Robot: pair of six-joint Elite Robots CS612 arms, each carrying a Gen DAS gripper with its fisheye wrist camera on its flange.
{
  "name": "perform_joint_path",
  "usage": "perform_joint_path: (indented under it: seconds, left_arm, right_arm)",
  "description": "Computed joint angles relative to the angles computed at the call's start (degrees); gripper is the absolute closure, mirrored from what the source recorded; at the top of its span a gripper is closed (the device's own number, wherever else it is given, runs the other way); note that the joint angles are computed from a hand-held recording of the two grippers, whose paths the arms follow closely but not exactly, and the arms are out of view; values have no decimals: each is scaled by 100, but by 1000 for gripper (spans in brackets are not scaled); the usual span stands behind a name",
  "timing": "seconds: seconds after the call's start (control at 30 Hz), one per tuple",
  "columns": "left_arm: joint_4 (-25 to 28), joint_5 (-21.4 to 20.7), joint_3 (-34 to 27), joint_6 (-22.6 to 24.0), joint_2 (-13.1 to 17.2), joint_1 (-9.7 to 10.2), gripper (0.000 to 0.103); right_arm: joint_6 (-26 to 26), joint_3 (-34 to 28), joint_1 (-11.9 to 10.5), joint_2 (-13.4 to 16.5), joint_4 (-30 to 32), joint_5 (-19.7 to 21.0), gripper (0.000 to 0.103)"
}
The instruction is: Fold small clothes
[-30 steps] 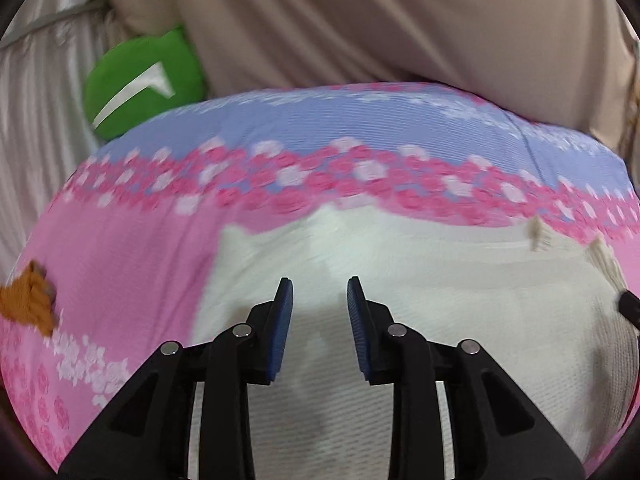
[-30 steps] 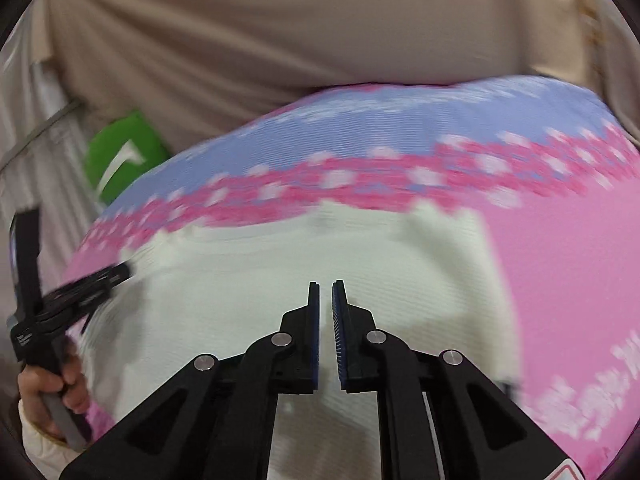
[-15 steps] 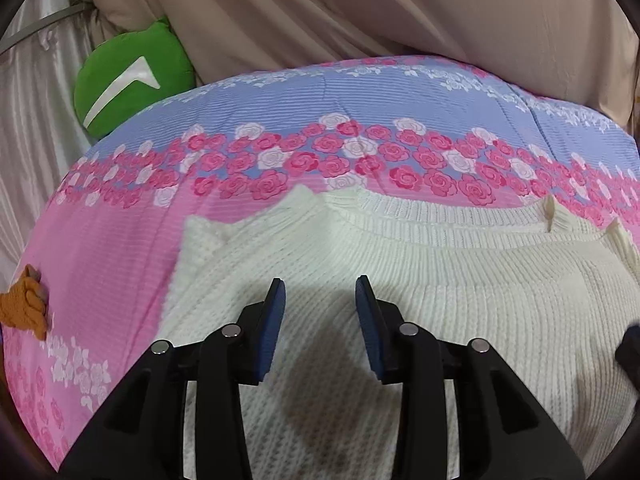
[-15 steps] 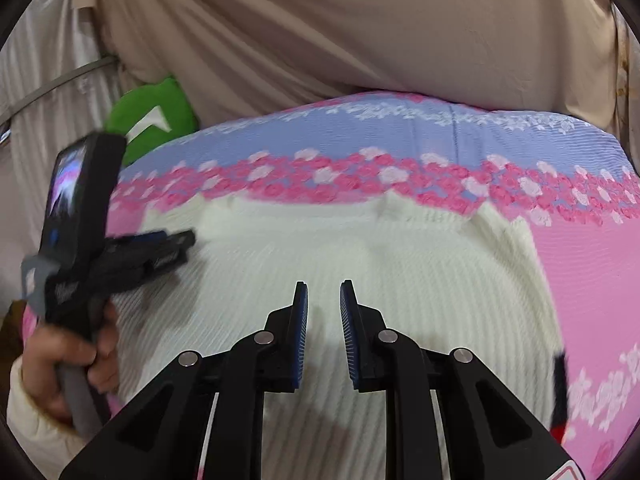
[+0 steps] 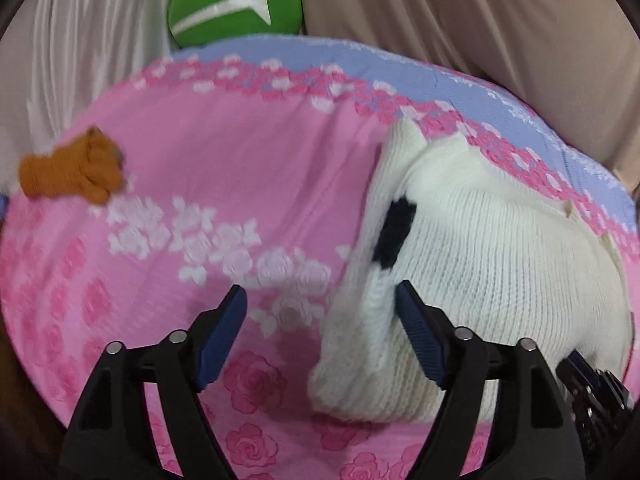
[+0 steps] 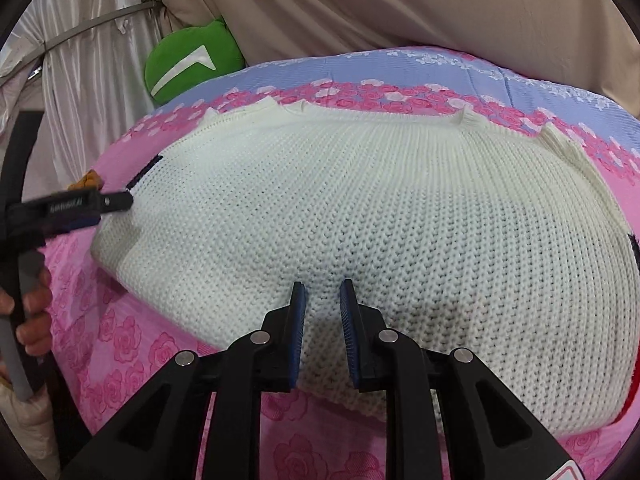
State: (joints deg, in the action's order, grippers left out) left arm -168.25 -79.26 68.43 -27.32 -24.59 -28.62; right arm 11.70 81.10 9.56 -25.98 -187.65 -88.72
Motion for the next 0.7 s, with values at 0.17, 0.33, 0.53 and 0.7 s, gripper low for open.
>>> perform_joint_path:
  seconds: [0.17,0.33,0.53,0.7]
  left_arm:
    - [-32,-590,-234,-45,191,16,32]
    - [-207,-853,-363,106,180,-55,74]
    - [-857,-663,-293,727,-22,-335,77]
    - [-1017,-792,-632,1460,48,-708,78]
  right_arm:
    - [-65,-40,39,16,73,-121,83]
    - [130,83,-1,-19,-121,56,76]
    - [429,669,-50,-227,-773,-169,53]
    - [788,1317,-225,-456,-1345,-449,52]
